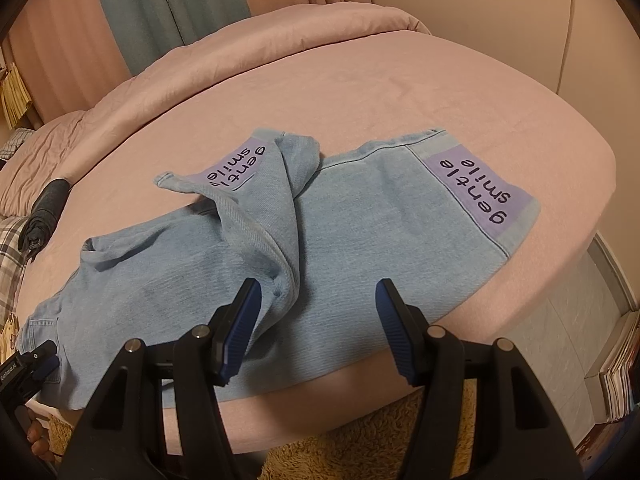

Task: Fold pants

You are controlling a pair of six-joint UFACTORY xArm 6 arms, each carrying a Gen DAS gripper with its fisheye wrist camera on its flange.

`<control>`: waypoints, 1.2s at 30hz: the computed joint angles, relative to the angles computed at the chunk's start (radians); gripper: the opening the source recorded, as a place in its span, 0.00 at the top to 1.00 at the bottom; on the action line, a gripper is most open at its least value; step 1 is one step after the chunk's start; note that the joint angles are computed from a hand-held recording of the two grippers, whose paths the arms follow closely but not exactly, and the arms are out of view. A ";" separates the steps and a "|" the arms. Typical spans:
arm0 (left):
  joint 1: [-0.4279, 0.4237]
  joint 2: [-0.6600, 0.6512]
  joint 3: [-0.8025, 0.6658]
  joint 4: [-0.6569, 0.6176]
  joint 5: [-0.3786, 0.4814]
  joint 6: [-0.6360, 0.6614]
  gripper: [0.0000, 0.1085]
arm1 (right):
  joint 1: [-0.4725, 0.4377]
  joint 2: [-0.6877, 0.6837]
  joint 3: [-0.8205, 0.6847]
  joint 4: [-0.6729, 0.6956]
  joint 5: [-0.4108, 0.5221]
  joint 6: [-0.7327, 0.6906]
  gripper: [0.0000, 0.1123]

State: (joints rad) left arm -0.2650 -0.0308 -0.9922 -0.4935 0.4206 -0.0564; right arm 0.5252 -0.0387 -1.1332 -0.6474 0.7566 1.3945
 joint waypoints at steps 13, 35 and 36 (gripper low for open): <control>-0.001 -0.001 0.001 0.003 -0.001 -0.003 0.44 | 0.003 0.001 -0.002 0.001 0.004 0.002 0.47; -0.002 -0.003 0.004 0.007 -0.002 -0.007 0.44 | 0.005 -0.003 -0.001 -0.004 0.012 0.005 0.47; -0.002 -0.003 0.004 0.006 -0.002 -0.007 0.44 | 0.005 -0.002 -0.001 -0.003 0.012 0.003 0.47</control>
State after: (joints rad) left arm -0.2667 -0.0341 -0.9878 -0.4870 0.4185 -0.0629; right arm 0.5299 -0.0412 -1.1346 -0.6504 0.7686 1.3975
